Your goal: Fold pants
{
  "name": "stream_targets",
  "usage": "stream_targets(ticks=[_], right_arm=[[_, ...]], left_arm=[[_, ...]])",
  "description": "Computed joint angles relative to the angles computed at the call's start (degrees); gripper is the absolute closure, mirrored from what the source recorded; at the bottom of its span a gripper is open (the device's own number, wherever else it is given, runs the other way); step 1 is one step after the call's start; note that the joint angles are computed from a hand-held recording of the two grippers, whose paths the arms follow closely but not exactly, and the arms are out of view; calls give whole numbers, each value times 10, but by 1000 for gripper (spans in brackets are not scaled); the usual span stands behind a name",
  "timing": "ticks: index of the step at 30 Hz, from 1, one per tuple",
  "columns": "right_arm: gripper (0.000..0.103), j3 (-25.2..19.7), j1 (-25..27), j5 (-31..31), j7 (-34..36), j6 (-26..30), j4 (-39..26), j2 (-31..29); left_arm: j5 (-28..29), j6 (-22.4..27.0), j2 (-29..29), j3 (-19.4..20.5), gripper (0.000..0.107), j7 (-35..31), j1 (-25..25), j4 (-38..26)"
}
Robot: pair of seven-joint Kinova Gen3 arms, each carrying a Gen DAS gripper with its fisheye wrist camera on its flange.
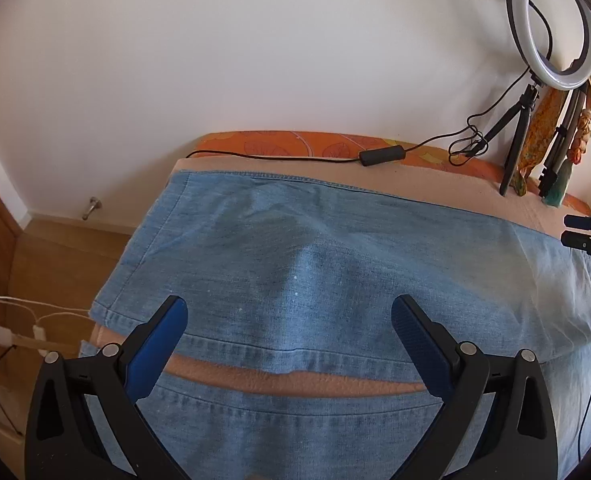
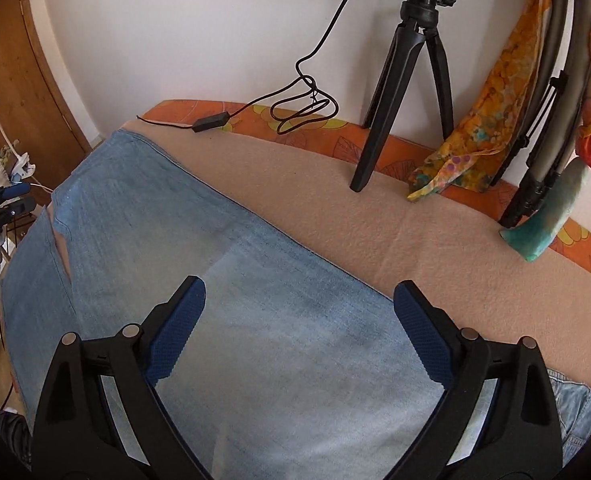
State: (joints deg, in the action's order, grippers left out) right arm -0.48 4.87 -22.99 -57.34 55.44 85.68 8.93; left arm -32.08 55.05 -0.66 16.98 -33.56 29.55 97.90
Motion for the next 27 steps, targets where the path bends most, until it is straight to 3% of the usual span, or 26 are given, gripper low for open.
stream_targets(ticks=[8, 15, 18, 20, 25, 27], right_arm=[[5, -24, -2, -13, 15, 37, -63, 85], [5, -25, -59, 97, -5, 38, -73, 101], [25, -30, -57, 97, -2, 34, -66, 94], [60, -33, -55, 91, 2, 36, -64, 87], [91, -26, -74, 118, -27, 11, -40, 66], [94, -23, -88, 138, -49, 2, -34, 58]], left_arm=[[42, -44, 31, -36, 7, -12, -26, 7], [84, -70, 33, -55, 7, -37, -47, 21], [96, -82, 34, -59, 7, -41, -54, 28], [107, -92, 37, -62, 7, -45, -60, 31], [117, -100, 37, -64, 7, -42, -64, 37], [113, -95, 37, -63, 7, -43, -63, 34]])
